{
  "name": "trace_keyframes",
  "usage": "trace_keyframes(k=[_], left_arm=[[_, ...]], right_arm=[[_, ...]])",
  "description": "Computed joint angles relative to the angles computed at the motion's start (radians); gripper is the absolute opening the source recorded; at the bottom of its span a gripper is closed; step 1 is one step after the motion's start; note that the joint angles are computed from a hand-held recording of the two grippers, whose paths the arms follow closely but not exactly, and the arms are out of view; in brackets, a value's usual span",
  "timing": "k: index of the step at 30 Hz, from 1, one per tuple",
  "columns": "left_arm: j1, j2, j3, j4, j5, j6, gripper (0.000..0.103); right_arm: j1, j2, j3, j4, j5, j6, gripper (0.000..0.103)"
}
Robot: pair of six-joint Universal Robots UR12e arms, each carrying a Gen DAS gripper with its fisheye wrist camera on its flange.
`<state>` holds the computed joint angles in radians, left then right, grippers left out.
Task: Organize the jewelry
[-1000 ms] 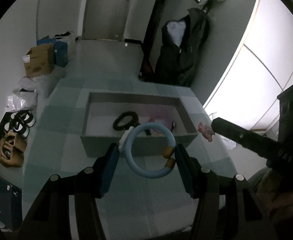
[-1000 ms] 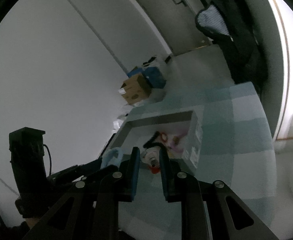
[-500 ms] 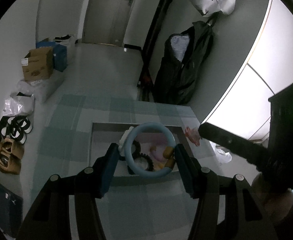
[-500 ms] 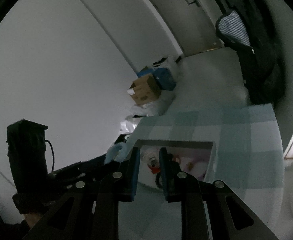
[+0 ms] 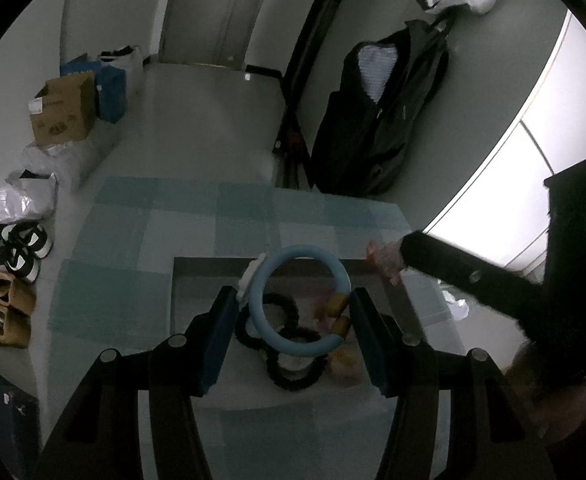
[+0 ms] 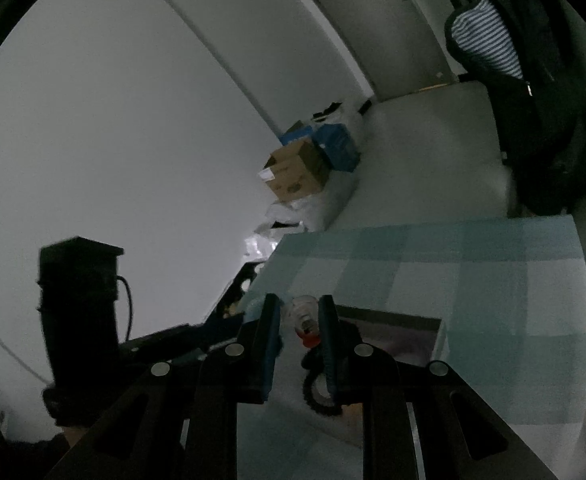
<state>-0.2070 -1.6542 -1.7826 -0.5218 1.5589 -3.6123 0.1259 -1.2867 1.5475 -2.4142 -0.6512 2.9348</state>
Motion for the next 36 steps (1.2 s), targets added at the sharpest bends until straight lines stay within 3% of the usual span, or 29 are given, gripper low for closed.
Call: trace_keyframes(k=[14,36], left_arm=[[0.027,-0.025,0.021,-0.046,-0.077,-0.015,0.052],[0.021,-0.029,0.033,-0.096,-0.074,-0.001,0.053]], right_arm=[[0.011,0.042,-0.055,0.127,-0.031,-0.020,0.019],[0.023,0.045,-0.054,0.130,-0.087,-0.017,0.020]])
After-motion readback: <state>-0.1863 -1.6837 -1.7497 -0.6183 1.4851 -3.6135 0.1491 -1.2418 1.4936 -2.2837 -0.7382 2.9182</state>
